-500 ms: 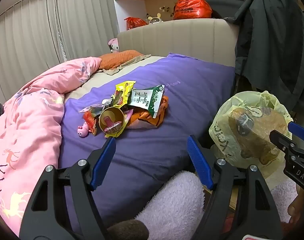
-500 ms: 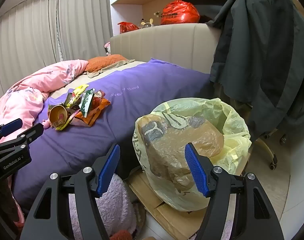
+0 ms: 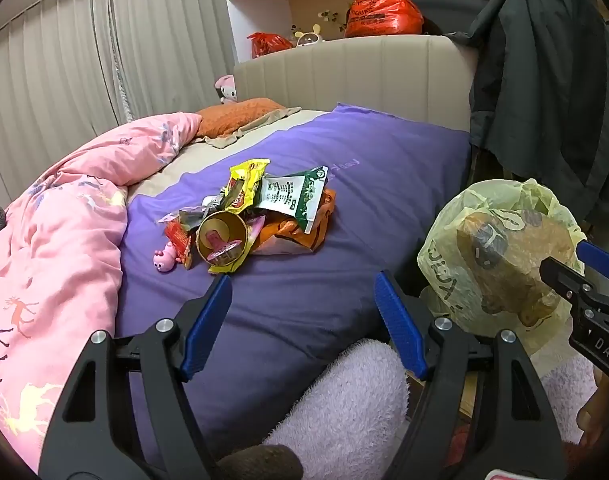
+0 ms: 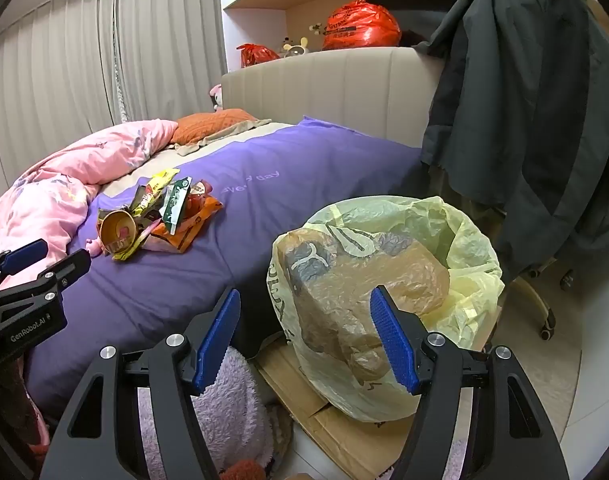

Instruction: Collect trash

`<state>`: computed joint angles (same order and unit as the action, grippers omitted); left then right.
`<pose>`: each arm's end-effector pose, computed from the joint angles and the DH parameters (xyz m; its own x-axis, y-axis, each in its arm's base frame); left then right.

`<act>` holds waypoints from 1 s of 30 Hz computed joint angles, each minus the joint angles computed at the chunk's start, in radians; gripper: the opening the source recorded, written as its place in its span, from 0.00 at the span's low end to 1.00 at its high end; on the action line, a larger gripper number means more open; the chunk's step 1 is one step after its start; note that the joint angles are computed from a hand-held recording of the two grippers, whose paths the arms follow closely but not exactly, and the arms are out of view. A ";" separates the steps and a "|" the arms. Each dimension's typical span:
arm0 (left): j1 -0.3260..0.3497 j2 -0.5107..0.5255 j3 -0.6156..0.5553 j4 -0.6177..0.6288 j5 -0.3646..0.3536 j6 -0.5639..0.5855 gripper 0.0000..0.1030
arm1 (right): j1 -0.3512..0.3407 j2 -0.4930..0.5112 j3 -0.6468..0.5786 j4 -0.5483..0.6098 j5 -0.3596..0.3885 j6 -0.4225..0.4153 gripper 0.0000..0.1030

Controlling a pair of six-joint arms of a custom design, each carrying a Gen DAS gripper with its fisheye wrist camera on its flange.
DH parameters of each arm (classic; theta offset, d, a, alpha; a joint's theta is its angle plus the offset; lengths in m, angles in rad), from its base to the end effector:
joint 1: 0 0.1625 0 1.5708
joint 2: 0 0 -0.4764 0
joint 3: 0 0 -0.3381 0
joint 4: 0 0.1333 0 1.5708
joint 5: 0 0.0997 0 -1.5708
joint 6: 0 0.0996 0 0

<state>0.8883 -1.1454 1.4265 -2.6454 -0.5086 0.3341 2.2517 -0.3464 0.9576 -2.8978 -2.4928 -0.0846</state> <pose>-0.2238 -0.6247 0.5397 -0.5829 0.0122 -0.8125 0.6706 0.5719 -0.4725 0.5705 -0.6185 0.1502 -0.7556 -0.0237 0.6545 -0.5408 0.5864 -0.6031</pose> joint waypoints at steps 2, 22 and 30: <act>0.000 0.000 0.000 0.002 0.000 -0.003 0.68 | 0.001 -0.001 0.001 0.001 0.001 0.001 0.62; 0.000 0.000 -0.002 0.011 0.000 -0.008 0.68 | 0.001 -0.007 0.006 0.000 -0.001 -0.003 0.62; -0.002 -0.006 0.015 -0.014 0.000 0.001 0.68 | 0.003 0.000 0.007 -0.023 0.003 -0.011 0.62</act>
<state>0.8863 -1.1517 1.4416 -2.6596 -0.5085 0.3349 2.2546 -0.3459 0.9642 -2.9211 -2.4897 -0.0955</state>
